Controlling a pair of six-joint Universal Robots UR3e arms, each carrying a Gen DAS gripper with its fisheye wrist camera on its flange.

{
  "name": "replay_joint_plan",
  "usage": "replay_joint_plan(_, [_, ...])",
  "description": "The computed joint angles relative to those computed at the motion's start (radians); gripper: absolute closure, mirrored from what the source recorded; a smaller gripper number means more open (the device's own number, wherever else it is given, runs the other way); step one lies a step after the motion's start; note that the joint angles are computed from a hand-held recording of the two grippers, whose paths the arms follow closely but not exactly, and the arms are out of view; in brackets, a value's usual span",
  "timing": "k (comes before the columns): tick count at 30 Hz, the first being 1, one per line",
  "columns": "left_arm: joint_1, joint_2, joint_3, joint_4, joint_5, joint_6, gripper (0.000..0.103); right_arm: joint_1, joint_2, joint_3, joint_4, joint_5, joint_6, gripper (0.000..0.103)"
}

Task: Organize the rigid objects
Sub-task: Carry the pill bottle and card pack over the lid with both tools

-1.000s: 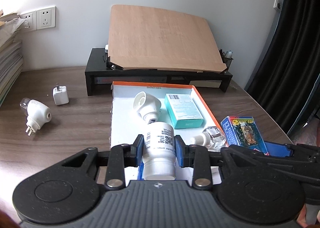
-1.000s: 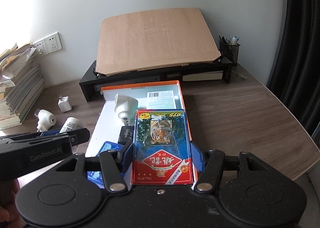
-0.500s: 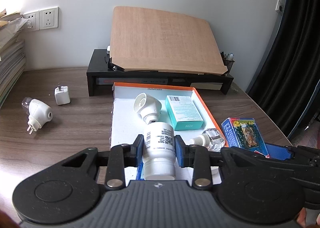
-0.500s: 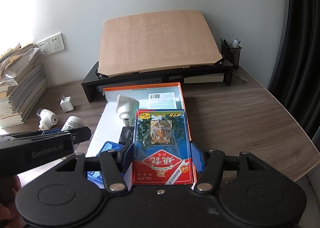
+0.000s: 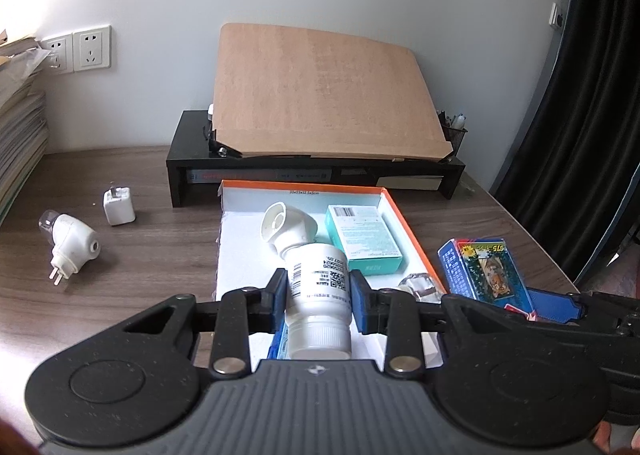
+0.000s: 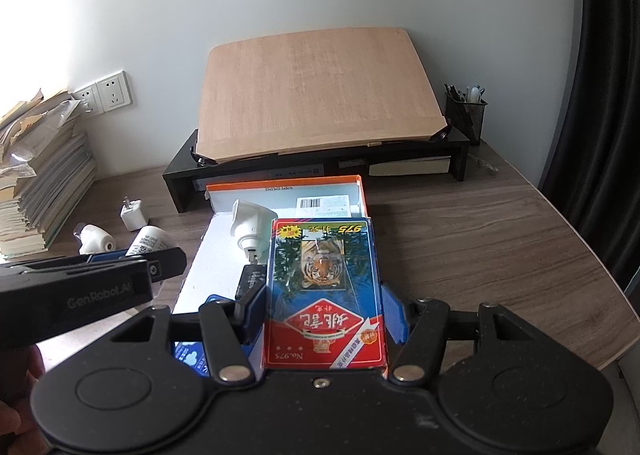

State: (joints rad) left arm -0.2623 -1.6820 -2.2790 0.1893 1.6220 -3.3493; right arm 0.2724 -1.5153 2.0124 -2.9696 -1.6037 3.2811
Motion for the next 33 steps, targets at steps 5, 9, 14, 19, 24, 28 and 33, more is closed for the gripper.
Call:
replay_joint_plan(5, [-0.010,-0.027,0.031,-0.003,0.007,0.001,0.070,-0.012,0.013,-0.019,-0.001,0.006,-0.006,0.032])
replay_joint_plan(9, [-0.009,-0.051,0.057,-0.007,0.014,-0.001,0.070,-0.020,0.030,-0.038,0.002,0.010,-0.015,0.032])
replay_joint_plan(14, [-0.006,-0.074,0.083,-0.011,0.020,-0.005,0.070,-0.027,0.053,-0.065,0.003,0.021,-0.026,0.032])
replay_joint_plan(19, [-0.003,-0.091,0.103,-0.012,0.031,-0.003,0.070,-0.029,0.082,-0.094,-0.001,0.031,-0.033,0.032])
replay_joint_plan(24, [0.002,-0.099,0.117,-0.013,0.041,0.003,0.070,-0.026,0.117,-0.131,-0.007,0.039,-0.036,0.032])
replay_joint_plan(28, [0.013,-0.103,0.126,-0.016,0.040,0.007,0.070,-0.020,0.144,-0.165,-0.005,0.041,-0.038,0.032])
replay_joint_plan(33, [0.024,-0.116,0.139,-0.020,0.030,0.014,0.070,-0.018,0.165,-0.188,-0.001,0.042,-0.039,0.032])
